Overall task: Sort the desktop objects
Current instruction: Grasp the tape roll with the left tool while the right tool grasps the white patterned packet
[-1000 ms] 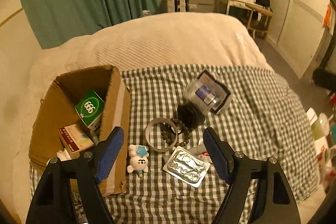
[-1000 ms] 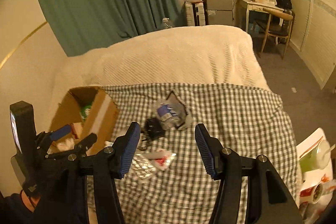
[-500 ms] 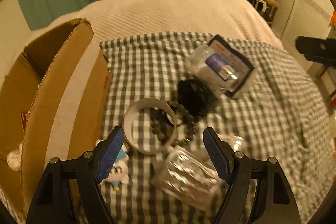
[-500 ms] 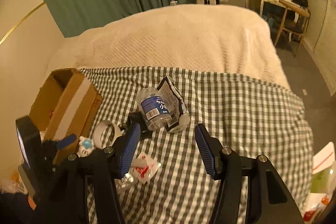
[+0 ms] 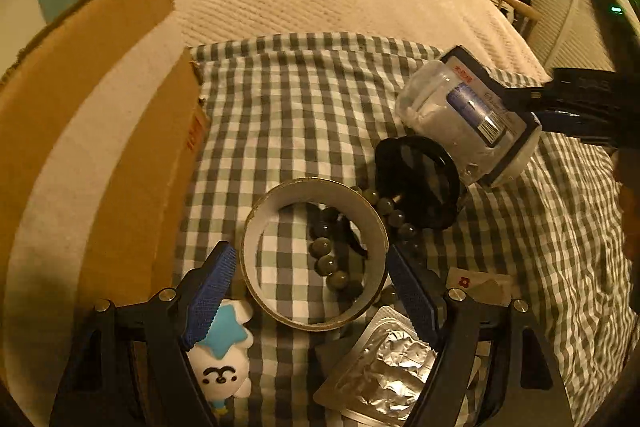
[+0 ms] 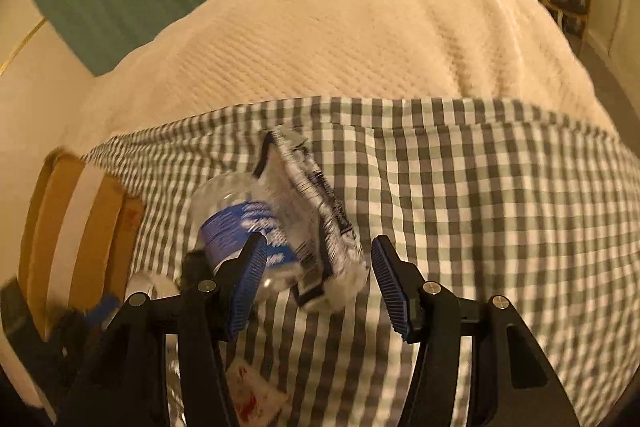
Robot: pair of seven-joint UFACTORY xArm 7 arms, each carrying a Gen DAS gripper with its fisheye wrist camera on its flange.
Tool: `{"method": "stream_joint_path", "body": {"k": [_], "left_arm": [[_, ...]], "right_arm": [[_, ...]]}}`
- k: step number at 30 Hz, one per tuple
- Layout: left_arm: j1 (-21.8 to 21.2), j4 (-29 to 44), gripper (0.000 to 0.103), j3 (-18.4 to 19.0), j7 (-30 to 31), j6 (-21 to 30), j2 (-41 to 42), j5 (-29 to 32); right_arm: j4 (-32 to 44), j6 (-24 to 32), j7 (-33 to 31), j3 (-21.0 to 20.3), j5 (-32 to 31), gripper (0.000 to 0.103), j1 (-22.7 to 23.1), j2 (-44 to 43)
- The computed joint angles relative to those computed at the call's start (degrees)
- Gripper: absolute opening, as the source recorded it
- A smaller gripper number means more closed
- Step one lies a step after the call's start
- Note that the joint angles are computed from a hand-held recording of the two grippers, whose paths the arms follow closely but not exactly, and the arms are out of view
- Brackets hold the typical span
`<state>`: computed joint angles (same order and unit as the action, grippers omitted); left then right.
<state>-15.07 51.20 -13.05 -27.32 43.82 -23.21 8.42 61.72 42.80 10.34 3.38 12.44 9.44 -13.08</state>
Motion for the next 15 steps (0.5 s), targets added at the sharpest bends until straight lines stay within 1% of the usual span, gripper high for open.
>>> {"method": "stream_joint_path", "body": {"k": [3, 4, 5, 7, 9, 12, 14, 15], "left_arm": [[-1.17, 0.16, 0.082, 1.59, 2.80, -0.53, 0.81, -2.77], [-1.51, -0.06, 0.083, 2.13, 3.50, -0.78, 0.94, -4.11], [-1.88, -0.34, 0.083, 2.73, 4.08, -0.98, 1.05, -5.79], [-2.41, -0.22, 0.083, 3.29, 5.47, -0.47, 1.21, -8.00], [-2.21, -0.02, 0.083, 2.62, 5.59, -0.14, 1.25, -7.79], [-2.62, 0.45, 0.084, 2.24, 6.63, 1.36, 1.49, -8.26], [-2.35, 0.65, 0.084, 1.74, 6.25, 2.06, 1.58, -7.55], [-2.33, 0.85, 0.084, 1.71, 6.25, 2.45, 1.68, -7.51]], "right_arm": [[1.32, 0.26, 0.71, -0.47, 1.81, 0.054, -0.14, 3.00], [1.45, 0.17, 1.16, -0.50, 2.35, 0.052, -0.25, 3.58], [1.46, 0.18, 1.28, -0.59, 3.18, 0.045, -0.27, 3.88], [1.98, 0.85, 0.66, -0.82, 4.89, 0.037, -0.26, 4.84], [2.11, 1.44, 0.94, -0.45, 4.21, 0.035, -0.42, 5.28], [1.75, 1.62, 0.86, 0.07, 2.33, 0.025, -0.50, 4.86], [1.67, 1.89, 0.86, 0.19, 1.41, 0.018, -0.52, 4.31], [1.44, 1.83, 1.00, 0.26, 1.24, 0.016, -0.47, 3.98]]}}
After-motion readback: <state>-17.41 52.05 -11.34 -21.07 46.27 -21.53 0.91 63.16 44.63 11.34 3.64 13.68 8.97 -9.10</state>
